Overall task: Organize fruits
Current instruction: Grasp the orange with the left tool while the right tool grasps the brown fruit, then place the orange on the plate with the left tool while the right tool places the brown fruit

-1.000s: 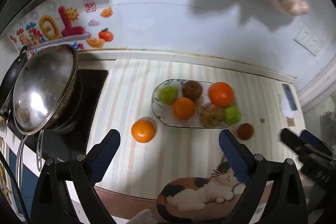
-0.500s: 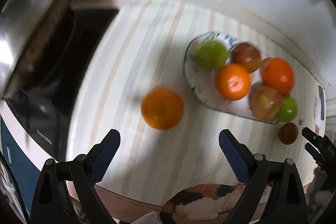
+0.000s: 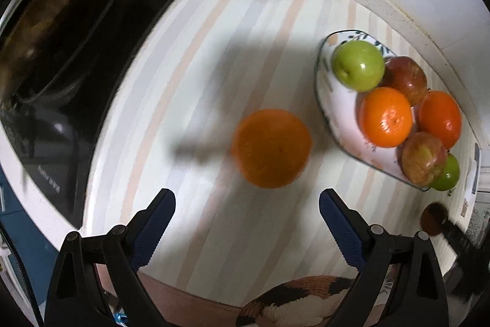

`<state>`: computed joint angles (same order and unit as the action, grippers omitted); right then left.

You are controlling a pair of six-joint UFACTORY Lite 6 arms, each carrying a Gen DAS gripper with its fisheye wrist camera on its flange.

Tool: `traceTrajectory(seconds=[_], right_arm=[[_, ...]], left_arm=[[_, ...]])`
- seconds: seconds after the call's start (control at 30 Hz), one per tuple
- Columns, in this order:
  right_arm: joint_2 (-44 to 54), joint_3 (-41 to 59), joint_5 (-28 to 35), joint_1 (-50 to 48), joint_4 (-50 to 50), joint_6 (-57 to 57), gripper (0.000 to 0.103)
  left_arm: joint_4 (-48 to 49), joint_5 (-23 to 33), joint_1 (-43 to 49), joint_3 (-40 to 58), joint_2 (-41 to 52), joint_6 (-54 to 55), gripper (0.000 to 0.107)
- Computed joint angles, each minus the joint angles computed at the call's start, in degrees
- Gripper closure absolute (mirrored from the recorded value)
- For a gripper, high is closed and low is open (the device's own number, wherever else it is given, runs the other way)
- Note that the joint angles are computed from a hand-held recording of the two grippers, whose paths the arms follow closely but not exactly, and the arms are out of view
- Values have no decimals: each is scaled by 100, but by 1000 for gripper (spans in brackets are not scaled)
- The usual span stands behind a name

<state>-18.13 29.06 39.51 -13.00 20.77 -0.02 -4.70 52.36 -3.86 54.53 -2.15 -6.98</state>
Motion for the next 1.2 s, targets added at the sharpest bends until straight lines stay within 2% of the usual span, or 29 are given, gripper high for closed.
traceTrajectory(seconds=[0.1, 0.2, 0.27, 0.3, 0.33, 0.53, 0.73, 0.87, 0.97, 1.2], right_arm=[[-160, -143, 60, 612, 170, 251, 44], [-96, -267, -138, 1305, 277, 629, 44], [40, -303, -300, 1685, 352, 793, 44], [36, -305, -321, 1885, 336, 970, 44], [42, -341, -374, 2080, 355, 1091, 44], [68, -406, -512, 2771, 433, 1518, 44], [273, -286, -608, 3379, 767, 1532, 44], [289, -307, -657, 3391, 745, 1545, 43], [347, -242, -538, 3252, 774, 1424, 43], [61, -235, -104, 2856, 608, 1303, 39]], left_arm=[[30, -144, -199, 221, 367, -56, 11], [185, -328, -439, 461, 834, -170, 11], [292, -447, -547, 596, 1095, -197, 22], [353, -504, -591, 630, 1177, -219, 35], [441, -539, -639, 652, 1239, -274, 42], [876, -800, -1009, 212, 858, -627, 43], [145, -400, -1335, -1280, -725, -240, 43], [314, -340, -1925, -1749, -1317, -742, 43], [339, -328, -2086, -1832, -1450, -942, 43], [228, -238, -1447, -1578, -1267, -232, 43]])
